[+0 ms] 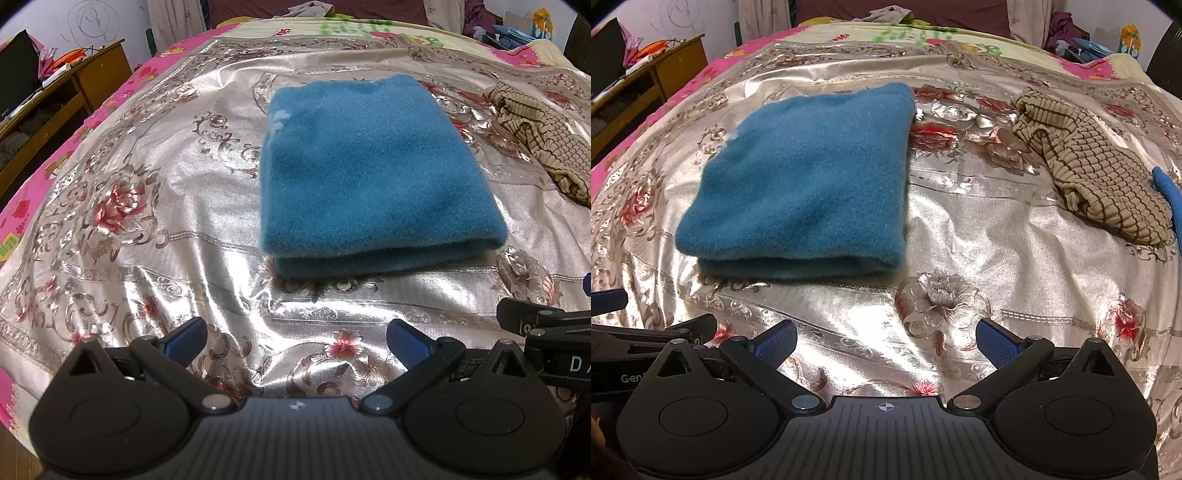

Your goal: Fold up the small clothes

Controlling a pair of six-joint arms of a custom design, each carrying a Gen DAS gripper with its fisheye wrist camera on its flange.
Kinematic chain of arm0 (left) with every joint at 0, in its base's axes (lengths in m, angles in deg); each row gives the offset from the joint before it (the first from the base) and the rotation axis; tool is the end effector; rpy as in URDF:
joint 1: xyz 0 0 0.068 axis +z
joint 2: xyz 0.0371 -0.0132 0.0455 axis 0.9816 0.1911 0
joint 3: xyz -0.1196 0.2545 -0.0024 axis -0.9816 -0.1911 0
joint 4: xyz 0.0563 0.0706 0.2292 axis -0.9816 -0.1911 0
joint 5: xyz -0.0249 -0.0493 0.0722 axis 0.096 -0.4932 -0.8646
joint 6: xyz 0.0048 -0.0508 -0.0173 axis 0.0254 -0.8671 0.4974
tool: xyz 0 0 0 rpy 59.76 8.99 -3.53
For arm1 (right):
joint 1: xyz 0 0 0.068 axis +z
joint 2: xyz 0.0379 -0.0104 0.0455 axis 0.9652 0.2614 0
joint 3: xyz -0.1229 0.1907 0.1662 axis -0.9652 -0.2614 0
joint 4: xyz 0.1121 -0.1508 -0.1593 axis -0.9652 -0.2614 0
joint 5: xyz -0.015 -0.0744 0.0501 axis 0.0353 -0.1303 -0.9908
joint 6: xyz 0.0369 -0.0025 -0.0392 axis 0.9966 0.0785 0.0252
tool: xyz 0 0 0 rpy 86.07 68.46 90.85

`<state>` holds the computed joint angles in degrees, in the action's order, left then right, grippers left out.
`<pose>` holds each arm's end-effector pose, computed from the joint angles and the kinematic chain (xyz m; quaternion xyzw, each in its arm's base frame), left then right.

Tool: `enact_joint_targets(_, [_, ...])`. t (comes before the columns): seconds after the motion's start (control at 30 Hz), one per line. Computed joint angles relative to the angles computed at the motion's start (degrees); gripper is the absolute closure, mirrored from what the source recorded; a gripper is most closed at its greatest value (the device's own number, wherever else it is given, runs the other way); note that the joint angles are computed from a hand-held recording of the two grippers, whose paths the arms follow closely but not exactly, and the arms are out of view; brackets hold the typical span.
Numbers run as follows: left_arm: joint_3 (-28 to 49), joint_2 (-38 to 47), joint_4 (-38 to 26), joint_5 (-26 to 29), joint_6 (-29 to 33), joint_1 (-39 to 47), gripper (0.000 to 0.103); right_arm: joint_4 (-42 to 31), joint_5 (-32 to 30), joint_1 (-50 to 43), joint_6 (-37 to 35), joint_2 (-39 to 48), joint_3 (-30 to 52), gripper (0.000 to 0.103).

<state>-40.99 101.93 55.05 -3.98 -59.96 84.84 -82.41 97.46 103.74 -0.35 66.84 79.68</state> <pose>0.3161 0.0299 0.1407 0.0863 0.9561 0.0164 0.2796 0.3071 0.1567 0.1661 0.0375 0.9577 -0.0185 0.2846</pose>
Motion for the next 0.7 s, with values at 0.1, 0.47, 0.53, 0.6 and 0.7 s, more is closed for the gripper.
enact_joint_targets(0.1, [0.0,-0.1,0.0,0.0,0.0,0.0,0.0,0.0,0.0,0.0,0.0,0.0,0.0,0.0])
enact_joint_targets(0.47, [-0.2,-0.4,-0.1,-0.2,0.4,0.0,0.0,-0.1,0.0,0.0,0.0,-0.2,-0.1,0.0])
enact_joint_targets(0.53, [-0.2,-0.5,-0.1,-0.2,0.5,0.0,0.0,-0.1,0.0,0.0,0.0,-0.3,-0.1,0.0])
enact_joint_targets(0.6, [-0.2,-0.6,0.0,-0.1,0.6,0.0,0.0,0.0,0.0,0.0,-0.1,-0.3,-0.2,0.0])
enact_joint_targets(0.7, [-0.2,-0.7,-0.1,0.0,0.8,0.1,0.0,-0.1,0.0,0.0,0.0,-0.3,-0.1,0.0])
